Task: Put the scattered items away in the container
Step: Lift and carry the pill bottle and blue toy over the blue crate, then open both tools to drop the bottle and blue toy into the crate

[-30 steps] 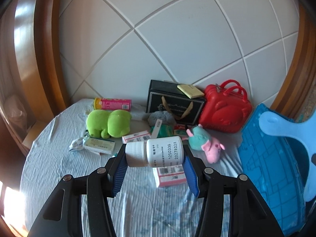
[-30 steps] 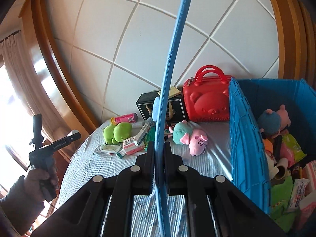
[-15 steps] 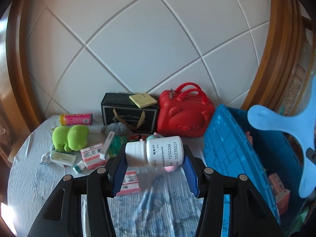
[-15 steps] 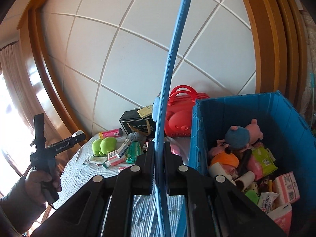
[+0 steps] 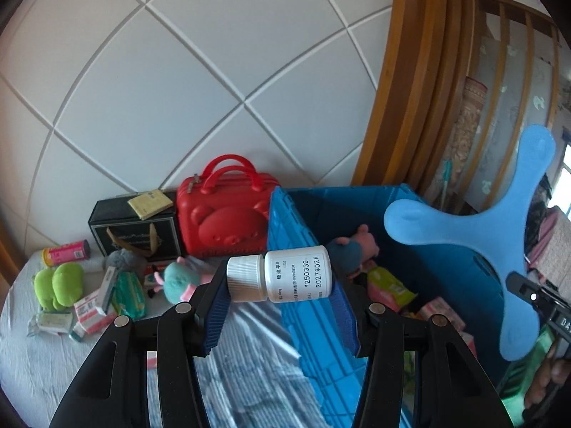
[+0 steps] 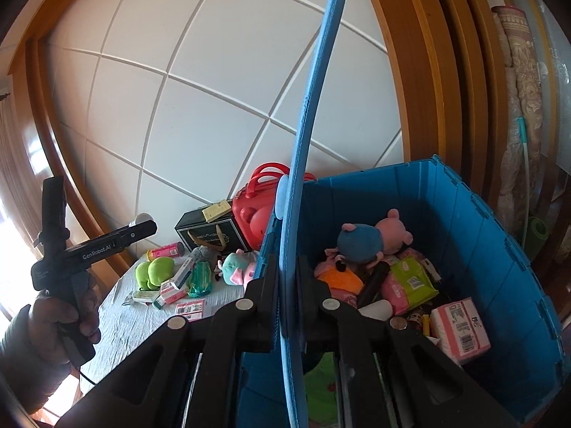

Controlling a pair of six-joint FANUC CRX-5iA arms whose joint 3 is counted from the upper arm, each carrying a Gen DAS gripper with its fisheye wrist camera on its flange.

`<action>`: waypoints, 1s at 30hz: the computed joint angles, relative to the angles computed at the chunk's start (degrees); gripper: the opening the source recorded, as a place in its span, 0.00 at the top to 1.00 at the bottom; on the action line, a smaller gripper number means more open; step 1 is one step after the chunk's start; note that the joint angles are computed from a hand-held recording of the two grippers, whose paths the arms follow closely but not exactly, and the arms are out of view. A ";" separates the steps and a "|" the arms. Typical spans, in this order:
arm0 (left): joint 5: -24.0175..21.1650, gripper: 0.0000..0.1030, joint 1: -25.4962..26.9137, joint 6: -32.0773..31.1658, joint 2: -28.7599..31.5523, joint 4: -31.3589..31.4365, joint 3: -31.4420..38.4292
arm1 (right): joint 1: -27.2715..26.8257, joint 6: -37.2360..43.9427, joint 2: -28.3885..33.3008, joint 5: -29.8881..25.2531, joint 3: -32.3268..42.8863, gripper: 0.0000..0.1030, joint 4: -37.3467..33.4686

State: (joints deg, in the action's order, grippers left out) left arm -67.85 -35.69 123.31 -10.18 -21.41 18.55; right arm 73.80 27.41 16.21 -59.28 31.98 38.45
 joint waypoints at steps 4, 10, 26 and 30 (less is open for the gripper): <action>0.40 0.50 -3.70 -0.88 4.82 0.07 4.96 | -0.71 -2.26 -3.13 -0.03 -4.37 0.92 1.24; 1.03 0.50 -8.08 -3.97 11.98 1.32 13.11 | -1.52 -4.41 -6.43 -0.72 -8.31 0.92 2.77; -0.64 0.05 -10.81 -6.85 20.13 5.10 22.99 | -5.25 -5.47 -7.70 1.23 -10.19 0.03 4.23; 0.04 0.05 -9.60 -4.71 17.77 5.57 19.65 | -5.24 -5.13 -7.73 1.10 -10.37 0.00 3.56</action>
State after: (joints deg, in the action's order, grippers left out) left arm -67.81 -45.29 118.60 7.59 -15.84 38.19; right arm 68.56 22.28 8.48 -58.18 21.62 42.01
